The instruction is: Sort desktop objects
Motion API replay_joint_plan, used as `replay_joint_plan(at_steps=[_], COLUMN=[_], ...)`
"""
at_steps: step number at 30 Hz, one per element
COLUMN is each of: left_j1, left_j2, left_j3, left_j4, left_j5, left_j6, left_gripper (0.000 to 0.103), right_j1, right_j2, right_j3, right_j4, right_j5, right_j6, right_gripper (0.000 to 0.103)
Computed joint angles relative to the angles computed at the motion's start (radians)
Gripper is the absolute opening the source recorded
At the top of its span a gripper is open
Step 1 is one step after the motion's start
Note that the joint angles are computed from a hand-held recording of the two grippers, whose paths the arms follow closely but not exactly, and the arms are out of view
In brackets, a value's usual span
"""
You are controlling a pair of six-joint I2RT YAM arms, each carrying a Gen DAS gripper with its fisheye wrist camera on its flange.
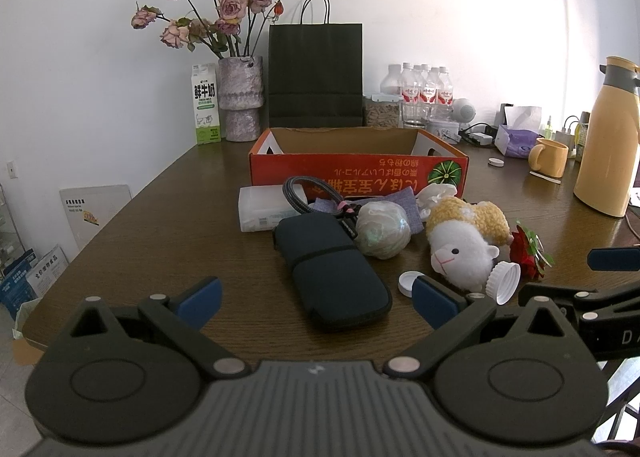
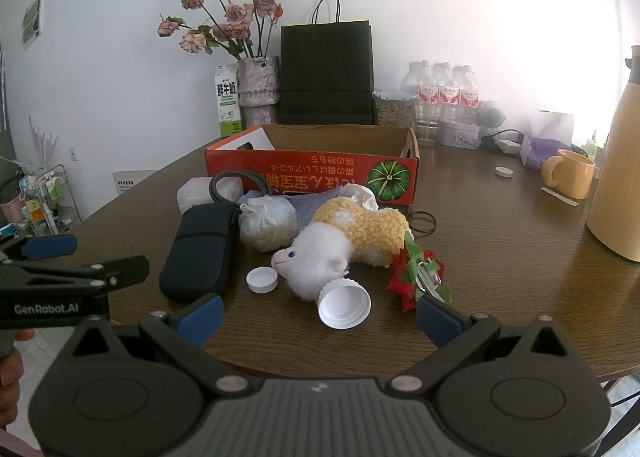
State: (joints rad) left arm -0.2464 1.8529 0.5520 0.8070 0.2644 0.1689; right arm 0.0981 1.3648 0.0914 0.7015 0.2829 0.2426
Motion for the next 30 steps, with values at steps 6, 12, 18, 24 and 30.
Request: replay_joint_plan(at_steps=[6,12,18,24,30], left_j1=[0.000,-0.002,-0.002,-0.008,-0.017], left_j2=[0.000,0.001,0.002,0.008,0.049], left_j3=[0.000,0.000,0.000,0.008,0.040], left_j4=[0.000,0.001,0.001,-0.016,-0.035], left_j5=[-0.001,-0.001,-0.002,-0.005,-0.015], left_j6=[0.000,0.000,-0.001,0.000,0.001], left_gripper=[0.103,0.103,0.103,0.103,0.103], right_j1=[-0.001,0.001,0.000,-0.024,-0.064], right_j2=[0.001,0.003,-0.018,0.004,0.116], right_j3=[0.001,0.002,0.000,-0.004,0.011], right_j4=[0.001,0.000,-0.020,-0.004,0.072], right_j5=[-0.001,0.001,-0.001,-0.026,-0.067], right_j6=[0.000,0.001,0.001,-0.003,-0.018], right_gripper=[0.103,0.103,0.103,0.103,0.103])
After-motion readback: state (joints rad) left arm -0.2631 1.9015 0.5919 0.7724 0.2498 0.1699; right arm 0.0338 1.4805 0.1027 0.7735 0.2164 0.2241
